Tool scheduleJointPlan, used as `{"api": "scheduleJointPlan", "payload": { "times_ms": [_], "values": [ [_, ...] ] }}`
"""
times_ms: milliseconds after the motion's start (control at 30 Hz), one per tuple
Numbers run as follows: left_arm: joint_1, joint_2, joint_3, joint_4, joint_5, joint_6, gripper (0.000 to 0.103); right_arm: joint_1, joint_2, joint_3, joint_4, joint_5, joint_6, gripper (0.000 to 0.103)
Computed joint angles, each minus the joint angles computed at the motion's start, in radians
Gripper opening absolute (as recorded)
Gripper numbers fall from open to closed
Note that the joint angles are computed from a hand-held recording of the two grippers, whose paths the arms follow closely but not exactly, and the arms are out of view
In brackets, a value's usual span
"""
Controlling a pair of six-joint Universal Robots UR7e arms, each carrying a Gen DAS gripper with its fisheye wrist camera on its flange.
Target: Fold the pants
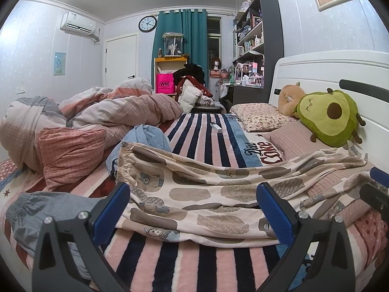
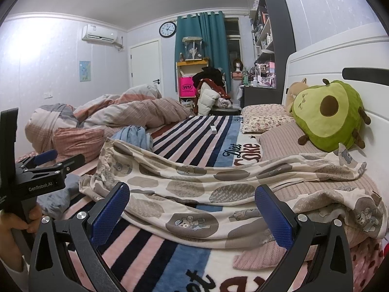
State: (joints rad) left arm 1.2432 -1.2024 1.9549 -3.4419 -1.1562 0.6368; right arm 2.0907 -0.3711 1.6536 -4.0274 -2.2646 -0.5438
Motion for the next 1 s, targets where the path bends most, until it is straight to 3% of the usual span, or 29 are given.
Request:
{"api": "scheduleJointPlan", "payload": {
  "times_ms": [500, 667, 767, 1000],
  "values": [
    [0.004, -0.006, -0.005, -0.013, -0.01, 0.022, 0.102, 0.013, 0.001, -0.007, -0.015, -0.024, -0.019, 0.103],
    [0.035, 0.002, -0.067, 0.147, -0.042, -0.022, 0.102, 0.01, -0.001, -0.008, -0.031, -0.038, -0.038, 0.103],
    [0.079, 0.036, -0.139, 0.259, -0.067, -0.073, 0.102, -0.006, -0.012, 0.002, -0.001, -0.07, -0.013, 0.103],
    [0.159, 0.169, -0.297, 0.377, -0.026, -0.162, 0.102, -0.109, -0.062, 0.078, 0.085, -0.085, 0.166, 0.102]
  ]
}}
